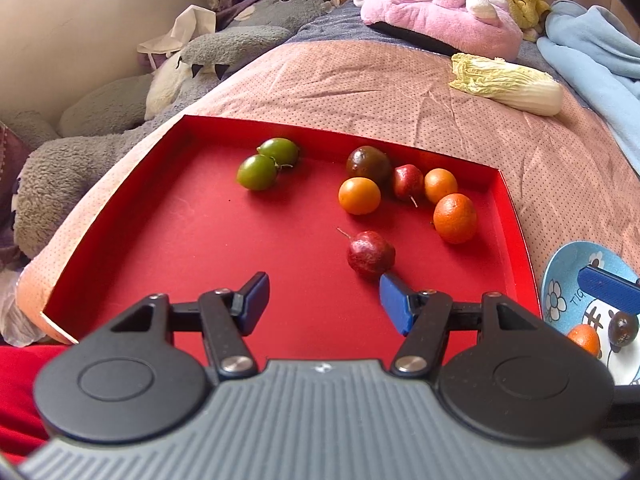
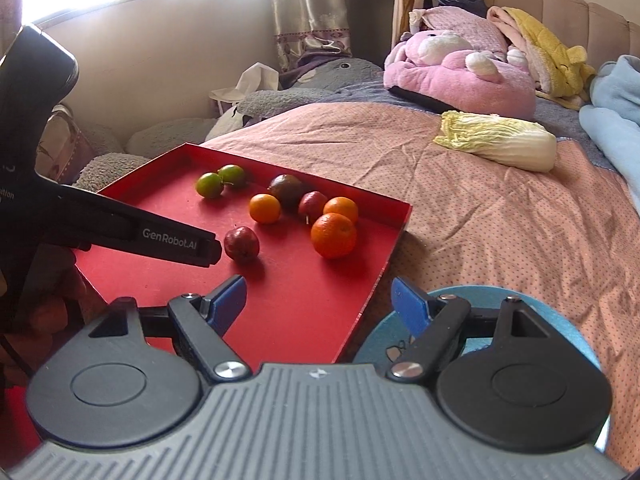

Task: Organize fruits
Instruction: 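Grasp another orange with the right tool while the left tool grasps a red plum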

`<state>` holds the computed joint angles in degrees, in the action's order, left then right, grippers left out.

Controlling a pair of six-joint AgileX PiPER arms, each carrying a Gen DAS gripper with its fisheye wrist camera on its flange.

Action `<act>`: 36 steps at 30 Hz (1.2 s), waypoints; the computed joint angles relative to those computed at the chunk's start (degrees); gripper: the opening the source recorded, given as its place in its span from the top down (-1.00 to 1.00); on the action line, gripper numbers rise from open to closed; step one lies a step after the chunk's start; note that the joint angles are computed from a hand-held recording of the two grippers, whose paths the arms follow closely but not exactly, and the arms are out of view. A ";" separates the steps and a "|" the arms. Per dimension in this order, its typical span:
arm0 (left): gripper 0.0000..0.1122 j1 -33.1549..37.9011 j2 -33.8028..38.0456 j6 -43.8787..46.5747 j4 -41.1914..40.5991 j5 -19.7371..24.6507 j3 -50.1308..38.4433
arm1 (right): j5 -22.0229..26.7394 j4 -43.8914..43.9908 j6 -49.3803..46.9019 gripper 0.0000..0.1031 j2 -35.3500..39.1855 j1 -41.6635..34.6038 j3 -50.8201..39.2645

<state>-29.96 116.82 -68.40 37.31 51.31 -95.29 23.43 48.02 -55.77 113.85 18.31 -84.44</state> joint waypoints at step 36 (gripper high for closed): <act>-0.13 7.39 1.43 15.38 -11.41 -6.54 -2.77 | 24.91 -37.01 40.73 0.07 34.52 5.42 -58.11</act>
<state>-22.57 118.25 -53.01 25.90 44.77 -98.05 48.34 11.01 -15.04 148.37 23.73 -142.56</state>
